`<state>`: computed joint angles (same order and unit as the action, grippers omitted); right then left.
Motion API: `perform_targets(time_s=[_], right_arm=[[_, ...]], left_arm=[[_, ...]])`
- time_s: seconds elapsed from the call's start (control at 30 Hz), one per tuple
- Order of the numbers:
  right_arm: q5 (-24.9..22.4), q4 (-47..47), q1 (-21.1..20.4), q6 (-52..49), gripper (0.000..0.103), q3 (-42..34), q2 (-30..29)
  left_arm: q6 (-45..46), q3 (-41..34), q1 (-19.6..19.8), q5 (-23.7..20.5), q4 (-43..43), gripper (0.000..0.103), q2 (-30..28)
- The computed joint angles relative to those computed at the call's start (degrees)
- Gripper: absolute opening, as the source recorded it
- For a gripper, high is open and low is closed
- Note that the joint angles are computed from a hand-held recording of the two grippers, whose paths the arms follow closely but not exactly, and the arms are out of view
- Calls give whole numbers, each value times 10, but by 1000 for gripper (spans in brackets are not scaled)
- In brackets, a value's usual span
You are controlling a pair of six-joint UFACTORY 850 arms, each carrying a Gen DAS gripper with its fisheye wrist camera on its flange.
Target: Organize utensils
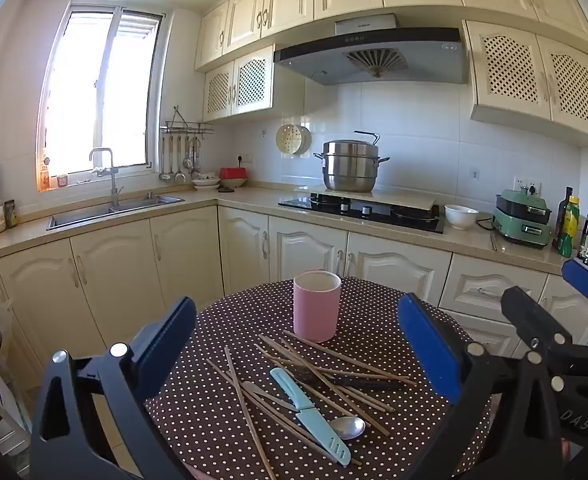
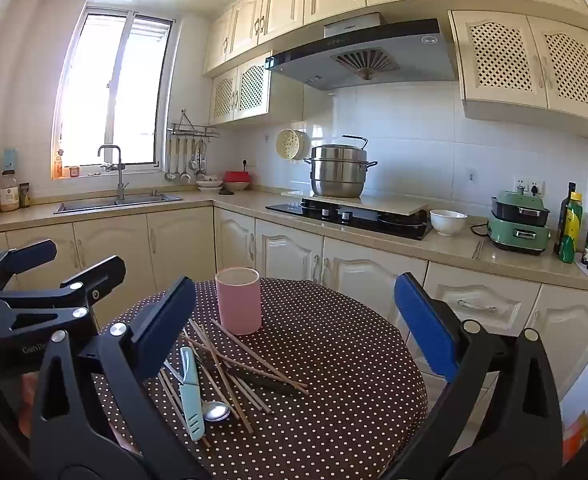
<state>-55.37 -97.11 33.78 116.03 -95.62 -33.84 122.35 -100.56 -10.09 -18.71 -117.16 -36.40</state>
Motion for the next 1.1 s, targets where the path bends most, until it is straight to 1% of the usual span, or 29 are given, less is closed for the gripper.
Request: perform_targets(time_s=[0.17, 0.53, 0.63, 1.1], right_arm=[[2, -1, -1, 4, 97, 2, 1], [3, -1, -2, 2, 97, -2, -3], [5, -1, -3, 3, 97, -3, -4], [5, 4, -3, -4, 97, -8, -7]], left_arm=[[16, 3, -1, 0, -14, 99, 2], [3, -10, 2, 2, -1, 99, -4], [29, -9, 2, -2, -22, 99, -7], [44, -6, 1, -2, -35, 99, -7]])
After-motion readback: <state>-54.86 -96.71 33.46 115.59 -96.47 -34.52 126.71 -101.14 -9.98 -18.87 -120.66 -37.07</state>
